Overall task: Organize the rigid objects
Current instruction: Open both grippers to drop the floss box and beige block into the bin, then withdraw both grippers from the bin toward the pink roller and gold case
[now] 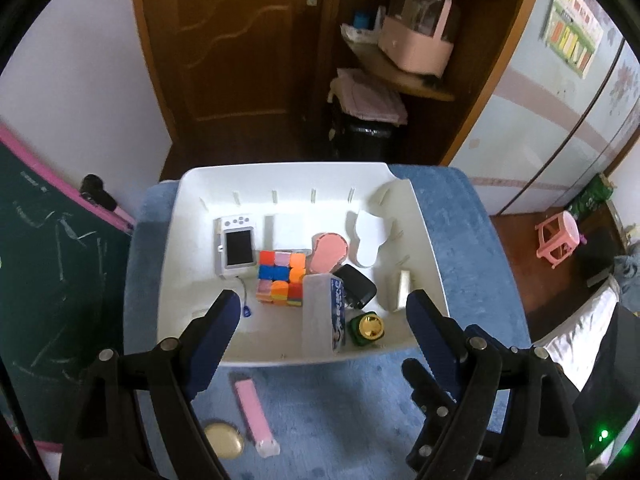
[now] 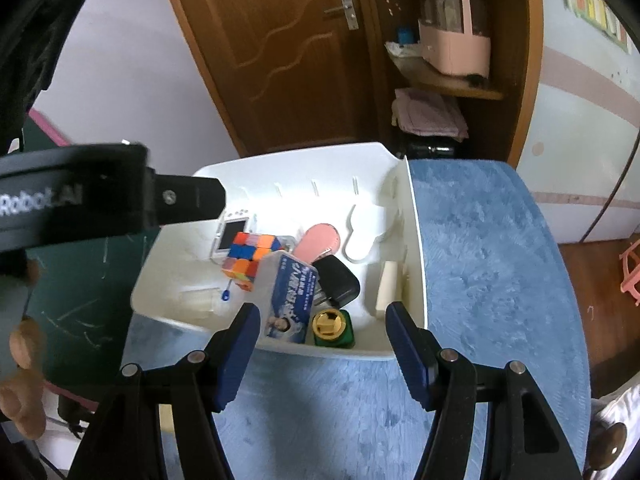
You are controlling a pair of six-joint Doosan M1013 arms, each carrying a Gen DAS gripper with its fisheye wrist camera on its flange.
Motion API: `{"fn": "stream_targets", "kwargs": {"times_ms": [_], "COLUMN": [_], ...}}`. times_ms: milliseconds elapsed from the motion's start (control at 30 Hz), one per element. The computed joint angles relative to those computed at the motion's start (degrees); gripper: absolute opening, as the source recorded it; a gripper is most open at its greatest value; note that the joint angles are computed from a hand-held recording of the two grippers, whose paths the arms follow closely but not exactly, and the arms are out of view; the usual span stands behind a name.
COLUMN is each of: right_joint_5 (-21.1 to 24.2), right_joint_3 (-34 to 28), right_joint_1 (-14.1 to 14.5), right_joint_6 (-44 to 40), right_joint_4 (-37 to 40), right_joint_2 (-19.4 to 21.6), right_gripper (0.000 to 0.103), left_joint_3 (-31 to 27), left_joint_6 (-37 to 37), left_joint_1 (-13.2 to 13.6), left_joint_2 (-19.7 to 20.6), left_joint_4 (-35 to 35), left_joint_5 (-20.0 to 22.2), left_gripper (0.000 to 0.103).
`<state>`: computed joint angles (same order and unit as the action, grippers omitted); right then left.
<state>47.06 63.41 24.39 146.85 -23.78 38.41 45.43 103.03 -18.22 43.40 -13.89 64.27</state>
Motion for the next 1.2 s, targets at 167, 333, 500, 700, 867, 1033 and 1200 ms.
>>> {"fn": "stream_targets", "kwargs": {"times_ms": [167, 333, 500, 700, 867, 1033, 1200], "right_joint_5": [-1.63, -4.14, -5.38, -5.37, -4.60, -2.87, 0.49], "right_joint_3": [2.36, 4.89, 6.10, 5.84, 4.18, 1.20, -3.15], "right_joint_1": [0.93, 1.68, 2.13, 2.39, 2.53, 2.51, 2.28], "right_joint_6": [0.50, 0.40, -1.87, -6.60, -11.44, -17.08, -22.47], "right_joint_4": [-2.11, -3.20, -1.74, 2.53, 7.44, 13.42, 20.43], "right_joint_2": [-2.27, -4.43, -5.25, -4.63, -3.22, -0.91, 2.47], "right_gripper": [0.066, 0.066, 0.066, 0.066, 0.066, 0.066, 0.066], "left_joint_3": [5.83, 11.18, 15.95, 21.52, 25.51, 27.60, 28.26], "left_joint_6": [-0.49, -1.61, -3.56, -5.46, -6.15, -4.82, -1.98], "left_joint_1": [1.09, 2.36, 3.09, 3.79, 3.87, 4.03, 4.32], "left_joint_2": [-4.26, -7.74, -10.05, -11.71, -11.81, -10.55, -8.84], "left_joint_4": [-0.61, 0.06, 2.95, 6.53, 10.58, 12.95, 13.24], "left_joint_5": [-4.23, -7.86, -10.42, -11.09, -9.78, -7.66, -7.36], "left_gripper": [0.087, 0.087, 0.087, 0.087, 0.087, 0.087, 0.087]}}
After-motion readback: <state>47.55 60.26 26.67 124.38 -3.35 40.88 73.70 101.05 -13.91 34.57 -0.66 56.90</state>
